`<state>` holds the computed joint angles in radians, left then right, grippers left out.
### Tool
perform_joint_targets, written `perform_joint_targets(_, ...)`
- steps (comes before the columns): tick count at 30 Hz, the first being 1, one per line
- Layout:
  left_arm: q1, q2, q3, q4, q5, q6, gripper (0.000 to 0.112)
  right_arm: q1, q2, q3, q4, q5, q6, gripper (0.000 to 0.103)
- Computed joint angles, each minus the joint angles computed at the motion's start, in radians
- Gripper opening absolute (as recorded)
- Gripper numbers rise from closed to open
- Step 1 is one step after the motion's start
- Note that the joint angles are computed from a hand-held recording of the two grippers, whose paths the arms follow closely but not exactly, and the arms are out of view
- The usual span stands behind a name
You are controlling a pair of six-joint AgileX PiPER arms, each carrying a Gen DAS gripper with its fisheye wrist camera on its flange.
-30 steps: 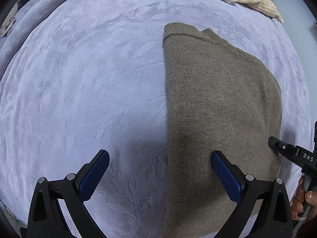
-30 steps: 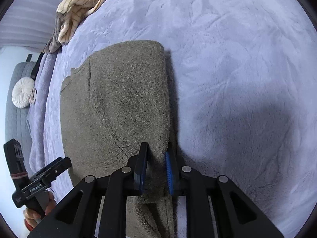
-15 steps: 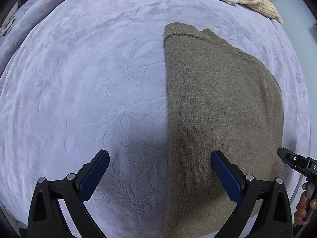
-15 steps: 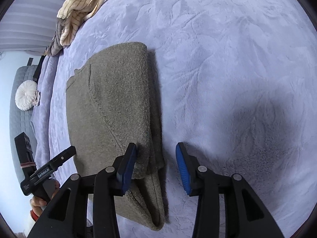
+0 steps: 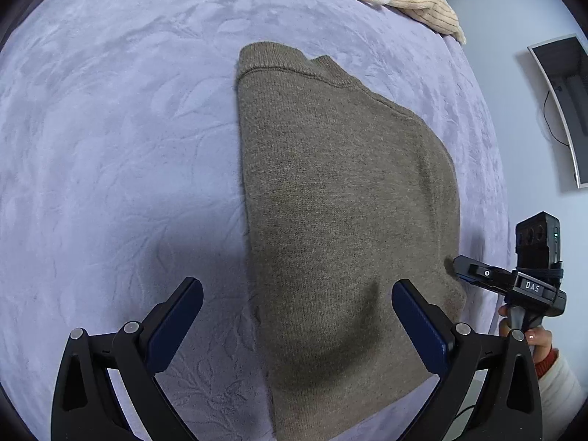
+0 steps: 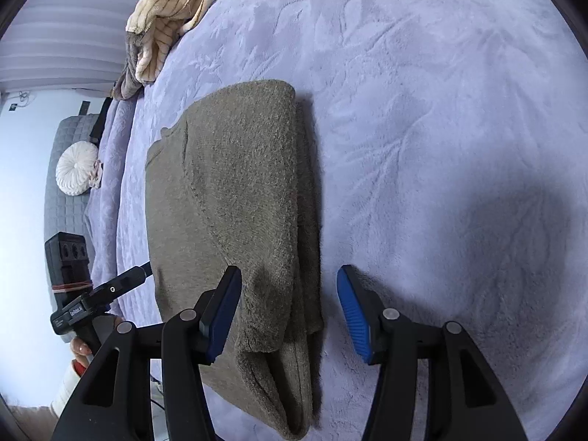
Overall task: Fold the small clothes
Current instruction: 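Grasp the sweater edge with the right tool and lift it up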
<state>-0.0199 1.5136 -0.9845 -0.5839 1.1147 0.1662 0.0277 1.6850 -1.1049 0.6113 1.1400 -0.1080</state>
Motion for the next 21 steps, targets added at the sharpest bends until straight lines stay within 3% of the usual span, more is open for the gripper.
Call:
perform_joint_targets(4, -0.002, 0.091, 0.009, -0.113, 0.003, 0.119, 0.103, -0.017, 0.051, 0.008, 0.061, 0.002, -0.079, 0.058)
perform_joint_targets(13, -0.128, 0.106, -0.039, -0.053, -0.063, 0.012, 0.103, 0.017, 0.168, -0.012, 0.217, -0.005, -0.223, 0.063)
perform_joint_targets(15, -0.169, 0.094, -0.045, 0.017, -0.084, -0.062, 0.09, 0.024, 0.172, -0.001, 0.234, -0.027, -0.188, 0.059)
perform_joint_targets(16, -0.169, 0.081, -0.039, 0.017, -0.088, -0.068, 0.086, 0.02, 0.163, 0.012, 0.242, -0.029, -0.175, 0.047)
perform_joint_targets(17, -0.165, 0.064, -0.032, 0.01, -0.09, -0.068, 0.074, 0.017, 0.155, 0.019, 0.253, -0.026, -0.162, 0.037)
perform_joint_targets(18, -0.157, 0.047, -0.03, 0.006, -0.084, -0.066, 0.064, 0.017, 0.138, 0.026, 0.257, -0.025, -0.151, 0.034)
perform_joint_targets(21, -0.114, 0.002, -0.029, -0.026, -0.037, -0.028, 0.052, 0.011, 0.097, 0.032, 0.291, 0.001, -0.143, 0.031)
